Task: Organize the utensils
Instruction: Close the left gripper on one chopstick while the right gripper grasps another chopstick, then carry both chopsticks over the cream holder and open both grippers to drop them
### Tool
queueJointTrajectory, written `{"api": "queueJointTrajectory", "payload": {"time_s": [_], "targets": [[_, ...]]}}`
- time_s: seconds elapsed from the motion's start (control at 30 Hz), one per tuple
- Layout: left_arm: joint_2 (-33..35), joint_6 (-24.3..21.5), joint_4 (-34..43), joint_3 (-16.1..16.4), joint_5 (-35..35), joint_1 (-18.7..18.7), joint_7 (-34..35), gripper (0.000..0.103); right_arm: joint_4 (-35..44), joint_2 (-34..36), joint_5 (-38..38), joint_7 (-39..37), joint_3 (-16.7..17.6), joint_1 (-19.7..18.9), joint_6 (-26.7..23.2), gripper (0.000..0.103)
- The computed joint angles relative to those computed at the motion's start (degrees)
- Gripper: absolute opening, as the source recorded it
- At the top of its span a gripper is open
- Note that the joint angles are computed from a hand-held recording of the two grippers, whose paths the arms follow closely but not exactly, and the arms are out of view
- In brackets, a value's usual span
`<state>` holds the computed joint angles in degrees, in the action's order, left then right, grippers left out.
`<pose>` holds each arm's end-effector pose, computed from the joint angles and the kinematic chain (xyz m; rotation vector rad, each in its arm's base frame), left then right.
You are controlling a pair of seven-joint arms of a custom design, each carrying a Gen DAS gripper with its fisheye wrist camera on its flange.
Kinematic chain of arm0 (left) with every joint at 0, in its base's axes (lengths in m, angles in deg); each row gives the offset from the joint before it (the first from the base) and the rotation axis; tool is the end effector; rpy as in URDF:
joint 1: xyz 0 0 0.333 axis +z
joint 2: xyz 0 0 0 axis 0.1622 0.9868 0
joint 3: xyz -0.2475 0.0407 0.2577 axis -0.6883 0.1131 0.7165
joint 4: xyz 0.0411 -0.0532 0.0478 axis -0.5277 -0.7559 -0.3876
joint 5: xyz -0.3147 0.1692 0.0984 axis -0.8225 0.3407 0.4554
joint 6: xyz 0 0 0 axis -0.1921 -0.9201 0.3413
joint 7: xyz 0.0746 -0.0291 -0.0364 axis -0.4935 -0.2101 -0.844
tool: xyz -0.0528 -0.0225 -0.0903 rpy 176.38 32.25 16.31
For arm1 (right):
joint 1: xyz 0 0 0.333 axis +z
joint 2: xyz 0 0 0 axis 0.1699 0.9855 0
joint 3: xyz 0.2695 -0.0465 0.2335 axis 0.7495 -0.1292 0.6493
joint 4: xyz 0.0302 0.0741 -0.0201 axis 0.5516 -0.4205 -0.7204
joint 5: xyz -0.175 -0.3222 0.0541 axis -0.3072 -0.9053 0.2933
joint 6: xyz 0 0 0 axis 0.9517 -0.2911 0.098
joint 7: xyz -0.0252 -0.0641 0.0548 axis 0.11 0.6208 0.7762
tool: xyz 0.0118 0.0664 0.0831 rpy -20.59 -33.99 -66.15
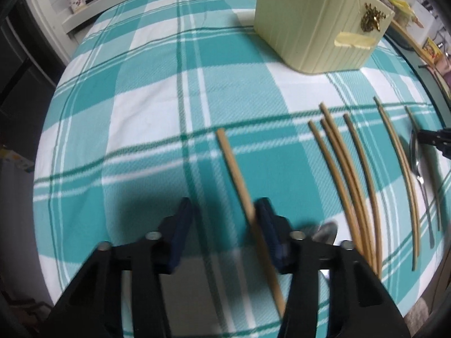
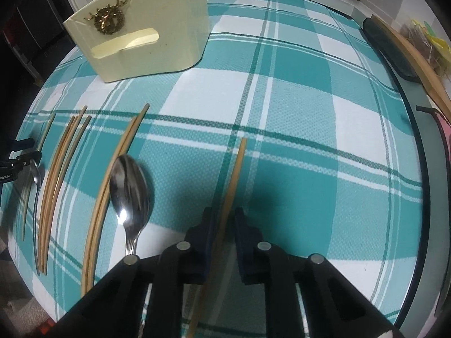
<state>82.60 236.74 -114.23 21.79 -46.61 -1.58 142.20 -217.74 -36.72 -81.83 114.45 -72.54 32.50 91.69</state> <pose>0.6851 -0.2563 0.3220 -1.2744 2.6625 -0.4693 0.4983 0.2189 0.3337 -1.7517 2.2864 -0.3460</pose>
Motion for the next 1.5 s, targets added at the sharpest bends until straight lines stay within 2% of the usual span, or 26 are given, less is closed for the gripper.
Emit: {"api": "queueJointTrajectory", "payload": {"time_s": [0.07,0.1,0.2,0.3,0.37,0.5,0.57,0.67,0.73,0.83,0.93,1.0,1.17,1.27,1.33,1.43,1.5], "targets": [[1.3,0.2,2.3,1.2,1.3,-1.5,-1.3,0.010,0.4,1.0,1.4,-0.4,-0.1,-1.1,2.9,0.008],[2.1,-0.5,3.7,0.9,1.1,-1.5,-1.5,0.006,0.5,1.4,0.9,0.6,-1.1,-0.9,4.3,0.007],[2.5,0.4,4.8,-0.1,-0.7,-0.5,-2.6,0.005,0.0,1.5,-3.0,6.6,-5.4,1.8,8.3,0.006],[-1.6,5.8,-1.0,-4.8,-5.6,4.2,1.0,0.005,-1.6,-1.8,-15.3,18.2,-11.4,7.0,11.3,0.006],[-5.5,10.3,-6.1,-8.0,-9.0,7.4,4.6,0.005,-2.0,-5.1,-23.7,24.1,-12.7,8.8,9.8,0.006],[-11.4,15.6,-12.0,-17.1,-19.2,16.0,15.1,0.005,-2.5,-12.3,-34.0,30.6,-9.9,9.2,3.6,0.006],[-13.8,16.3,-13.5,-22.4,-25.7,20.9,21.0,0.005,-2.4,-15.3,-36.8,32.2,-7.9,8.5,0.8,0.006],[-15.6,15.8,-12.5,-27.5,-33.8,25.0,27.2,0.005,-1.2,-18.3,-41.4,35.8,-4.9,6.6,-2.5,0.006],[-16.1,15.1,-10.3,-29.6,-38.6,26.2,30.1,0.005,0.4,-19.3,-44.0,37.5,-2.9,5.3,-4.4,0.007],[-16.1,17.3,-5.8,-30.3,-43.0,24.7,32.8,0.005,4.9,-18.8,-46.3,37.3,-0.8,2.8,-6.3,0.006],[-13.4,19.9,1.3,-29.0,-45.5,20.3,32.5,0.005,11.0,-16.9,-51.4,40.1,1.1,0.0,-7.4,0.006],[-11.1,22.0,6.0,-26.2,-45.4,15.6,30.3,0.005,15.3,-15.0,-55.8,42.4,2.6,-1.6,-8.9,0.006],[-3.6,22.4,17.0,-14.0,-35.3,1.8,16.3,0.005,24.4,-7.7,-64.1,45.5,4.8,-3.5,-11.5,0.006],[1.6,18.0,23.4,-6.0,-28.1,-4.9,6.7,0.005,28.0,-2.6,-64.9,43.9,4.3,-2.7,-13.2,0.006],[4.9,14.0,27.2,-2.8,-24.3,-7.1,1.9,0.005,30.0,0.6,-61.2,40.2,3.4,-2.9,-11.0,0.006],[10.3,5.8,34.6,0.0,-19.0,-9.1,-3.7,0.005,31.6,4.6,-50.8,32.1,2.4,-4.1,-5.5,0.006],[13.5,1.6,39.0,0.3,-16.1,-9.6,-5.6,0.005,31.7,6.5,-42.4,25.8,2.6,-5.5,-2.4,0.007]]}}
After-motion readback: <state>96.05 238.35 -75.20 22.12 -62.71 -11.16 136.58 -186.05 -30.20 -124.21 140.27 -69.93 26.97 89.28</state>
